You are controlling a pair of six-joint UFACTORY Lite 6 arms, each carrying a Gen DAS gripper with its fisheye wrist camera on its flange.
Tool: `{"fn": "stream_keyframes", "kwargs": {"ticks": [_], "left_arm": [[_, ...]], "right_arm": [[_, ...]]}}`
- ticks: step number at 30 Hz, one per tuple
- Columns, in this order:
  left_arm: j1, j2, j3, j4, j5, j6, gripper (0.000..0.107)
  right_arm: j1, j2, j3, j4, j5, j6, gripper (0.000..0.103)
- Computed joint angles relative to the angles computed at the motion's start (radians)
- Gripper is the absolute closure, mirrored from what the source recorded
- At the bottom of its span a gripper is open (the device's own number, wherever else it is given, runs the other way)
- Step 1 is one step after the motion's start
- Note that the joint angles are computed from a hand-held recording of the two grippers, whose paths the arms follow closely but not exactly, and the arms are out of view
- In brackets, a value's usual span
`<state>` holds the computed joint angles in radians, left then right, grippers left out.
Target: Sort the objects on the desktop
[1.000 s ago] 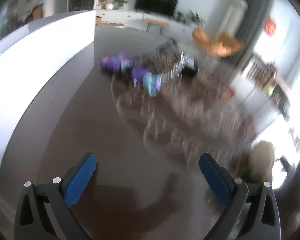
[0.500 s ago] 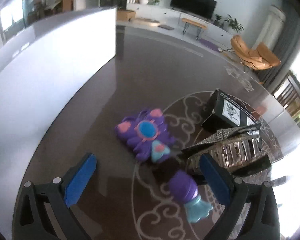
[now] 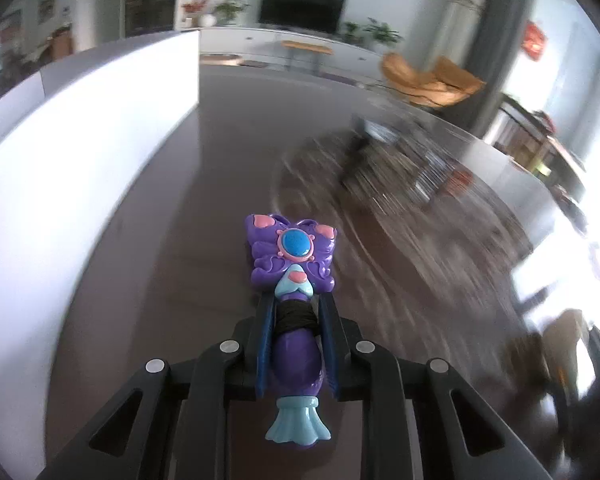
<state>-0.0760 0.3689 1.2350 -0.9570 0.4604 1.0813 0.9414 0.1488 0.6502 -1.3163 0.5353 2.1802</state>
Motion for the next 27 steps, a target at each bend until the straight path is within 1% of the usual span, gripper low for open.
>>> {"fn": "stream_keyframes", "kwargs": {"ticks": [2, 3, 4, 5, 6, 7, 8, 9, 12, 13, 17, 27], "left_arm": [[0.039, -0.121, -0.156, -0.096, 0.046, 0.115, 0.085], [0.044, -0.168, -0.208, -0.093, 0.047, 0.113, 0.084], [0.034, -0.188, -0.226, -0.073, 0.034, 0.089, 0.078], [0.026, -0.205, -0.242, -0.062, 0.021, 0.081, 0.060], [0.008, -0.219, -0.254, -0.044, -0.012, 0.068, 0.048], [-0.027, -0.230, -0.267, 0.003, -0.071, 0.012, 0.024], [-0.041, -0.224, -0.269, 0.059, -0.116, -0.040, 0.020], [-0.049, -0.224, -0.271, 0.080, -0.143, -0.051, 0.020], [-0.093, -0.224, -0.280, 0.247, -0.211, -0.181, 0.017], [-0.094, -0.238, -0.299, 0.260, -0.220, -0.179, 0.016], [-0.078, -0.241, -0.313, 0.178, -0.213, -0.086, 0.016], [-0.080, -0.244, -0.314, 0.184, -0.214, -0.095, 0.014]], "right_arm": [[0.000, -0.001, -0.002, -0.002, 0.000, 0.002, 0.000], [0.000, -0.001, -0.002, -0.004, 0.000, 0.004, 0.000], [0.000, 0.003, -0.002, -0.008, -0.001, 0.010, 0.000], [0.000, 0.001, -0.003, -0.008, -0.001, 0.010, 0.000], [0.001, 0.001, -0.004, -0.009, -0.001, 0.011, 0.000], [0.001, 0.001, -0.004, -0.011, -0.001, 0.013, 0.000], [0.001, 0.002, -0.005, -0.012, -0.001, 0.015, 0.000], [0.001, 0.004, -0.005, -0.016, -0.002, 0.019, 0.000], [0.001, 0.006, -0.006, -0.021, -0.002, 0.025, 0.000], [0.001, 0.008, -0.006, -0.025, -0.003, 0.029, 0.000], [0.001, 0.008, -0.008, -0.029, -0.003, 0.035, 0.000], [0.001, 0.013, -0.011, -0.044, -0.005, 0.052, 0.000]]}}
